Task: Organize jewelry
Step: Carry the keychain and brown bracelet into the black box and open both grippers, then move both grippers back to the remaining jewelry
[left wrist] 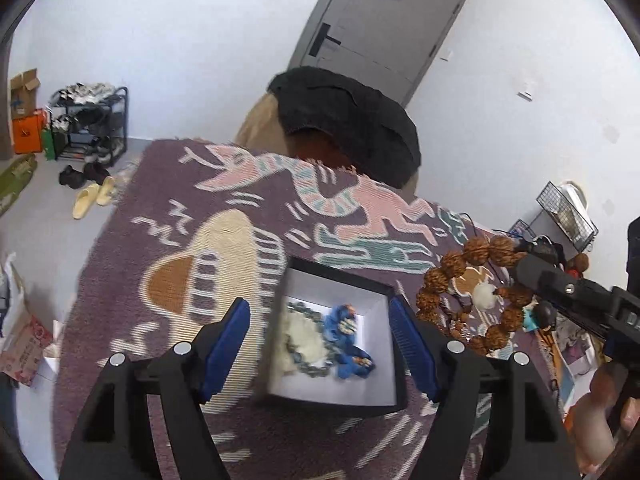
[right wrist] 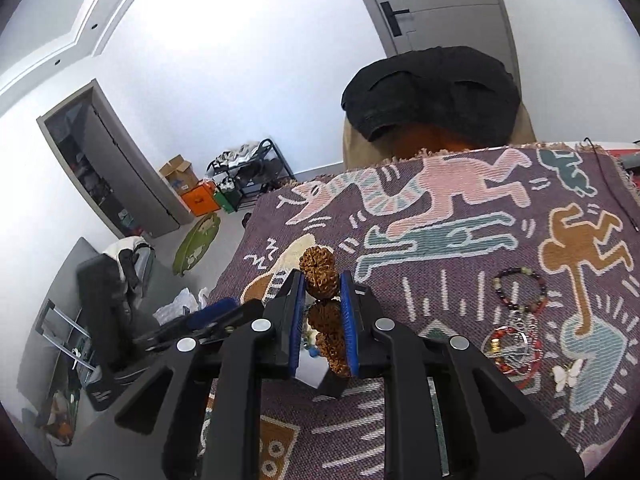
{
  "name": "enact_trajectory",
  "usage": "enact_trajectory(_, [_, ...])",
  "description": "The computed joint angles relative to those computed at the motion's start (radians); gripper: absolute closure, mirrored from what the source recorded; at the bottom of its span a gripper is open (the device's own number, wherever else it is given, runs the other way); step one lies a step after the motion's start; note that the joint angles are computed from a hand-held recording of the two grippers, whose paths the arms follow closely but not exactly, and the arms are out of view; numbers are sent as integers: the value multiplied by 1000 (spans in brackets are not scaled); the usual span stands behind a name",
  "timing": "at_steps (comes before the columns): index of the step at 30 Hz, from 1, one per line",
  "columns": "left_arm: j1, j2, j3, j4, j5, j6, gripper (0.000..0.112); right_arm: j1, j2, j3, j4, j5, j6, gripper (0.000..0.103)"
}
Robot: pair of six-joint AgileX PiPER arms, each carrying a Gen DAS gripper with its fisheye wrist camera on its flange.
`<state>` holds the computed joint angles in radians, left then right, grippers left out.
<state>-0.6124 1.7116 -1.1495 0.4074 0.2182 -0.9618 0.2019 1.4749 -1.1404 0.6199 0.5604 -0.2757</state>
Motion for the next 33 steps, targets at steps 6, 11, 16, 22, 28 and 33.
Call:
enact_trajectory(6, [53,-68,81,13,-23,-16,42,57,64,-37,-10,-8,33,85])
enact_trajectory(11, [77,-93,127,53,-36,-62,42,115,116,-81,-67,-3,113,84])
enact_trajectory(16, [75,-90,124,38,-27,-44,42,147,111,-50,-254,-75,271,23])
enact_trajectory(22, [21,-60,62,100,15,-116,38,46,27,55,-144,-99,167,21])
enact_trajectory(28, [-66,-27,-10,180,71,-179,22,-85,-88,170,-79,-86,81,20])
enact_trajectory(33, [-139,15,-99,237,147,-225,18,-224,-154,232,73,-29,-96,9])
